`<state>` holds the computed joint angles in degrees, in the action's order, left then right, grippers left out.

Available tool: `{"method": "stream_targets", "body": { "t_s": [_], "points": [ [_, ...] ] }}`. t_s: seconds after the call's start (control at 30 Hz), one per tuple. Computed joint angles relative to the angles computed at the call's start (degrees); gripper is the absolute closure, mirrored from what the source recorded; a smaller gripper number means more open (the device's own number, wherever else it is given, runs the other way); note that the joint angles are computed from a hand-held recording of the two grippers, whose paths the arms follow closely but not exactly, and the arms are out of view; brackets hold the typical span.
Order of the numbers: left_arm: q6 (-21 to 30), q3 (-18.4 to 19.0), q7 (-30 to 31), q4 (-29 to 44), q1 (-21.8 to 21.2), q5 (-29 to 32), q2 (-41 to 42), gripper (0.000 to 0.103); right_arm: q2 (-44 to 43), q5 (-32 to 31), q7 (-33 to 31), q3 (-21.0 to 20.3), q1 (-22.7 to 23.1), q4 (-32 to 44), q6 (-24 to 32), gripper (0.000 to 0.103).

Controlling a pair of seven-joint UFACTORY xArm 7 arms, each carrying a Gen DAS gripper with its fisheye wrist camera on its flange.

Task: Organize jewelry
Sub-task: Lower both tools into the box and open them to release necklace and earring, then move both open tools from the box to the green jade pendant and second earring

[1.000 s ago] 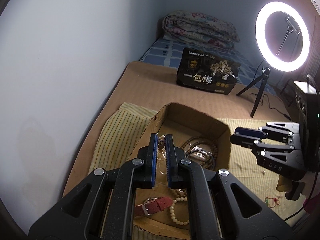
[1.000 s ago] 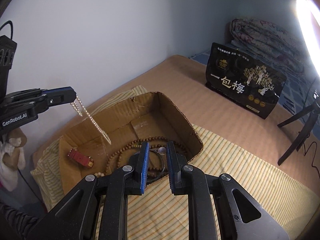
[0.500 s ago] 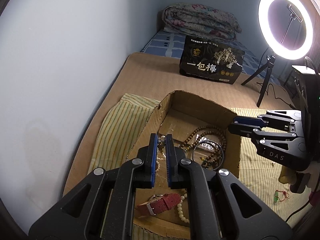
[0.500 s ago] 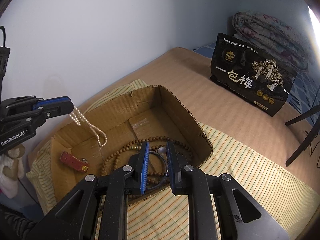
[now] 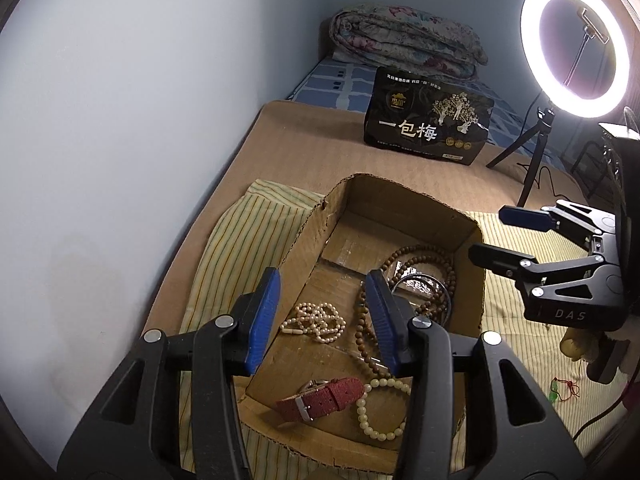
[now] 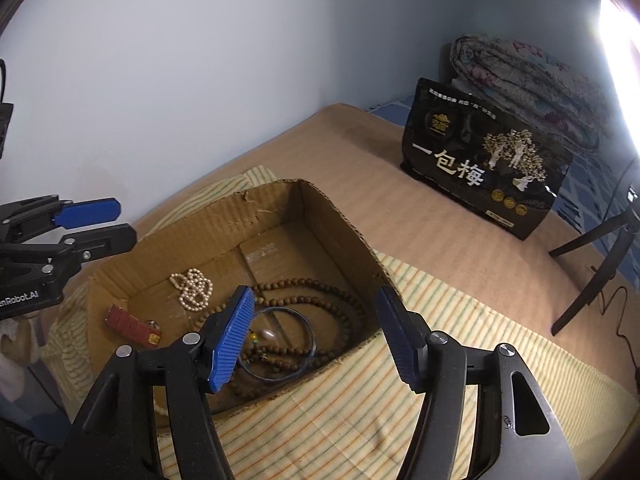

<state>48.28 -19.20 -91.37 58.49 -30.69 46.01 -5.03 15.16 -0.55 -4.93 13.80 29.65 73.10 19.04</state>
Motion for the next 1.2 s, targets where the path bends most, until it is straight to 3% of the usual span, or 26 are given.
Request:
{"method": "stream_targets", "body": {
  "t_s": [0.1, 0.53, 0.73, 0.9, 1.2],
  "points": [
    [0.83, -0.22, 0.39, 0.36, -0.26, -0.79, -0.24, 0.058, -1.2, -1.07, 1.4, -0.74, 0.34, -1.12, -0.53, 0.031],
    [5.55, -2.67, 2.28, 4.43, -2.68, -0.59, -0.37, 0.052, -11.26, -0.35, 1.71, -0.57, -1.94, -9.74, -1.59, 0.024],
    [7.83, -3.33, 2.98, 8.49, -5.55, -1.63, 1.98, 0.052, -18.6, -3.69, 4.68, -1.37, -3.67, -15.94, -0.22, 0.024],
    [8.59, -3.4, 1.5, 11.6, -8.73, -1.61, 4.58, 0.052, -25.19, 1.15, -0.63, -3.03, -4.36, -22.35, 0.5, 0.023],
    [4.82, -0.94, -0.18, 19.09, -15.97, -1.22, 14.16, 0.052, -35.24, 12.18, -9.36, -8.89, -4.8, -33.07, 1.71, 0.023]
  ]
}}
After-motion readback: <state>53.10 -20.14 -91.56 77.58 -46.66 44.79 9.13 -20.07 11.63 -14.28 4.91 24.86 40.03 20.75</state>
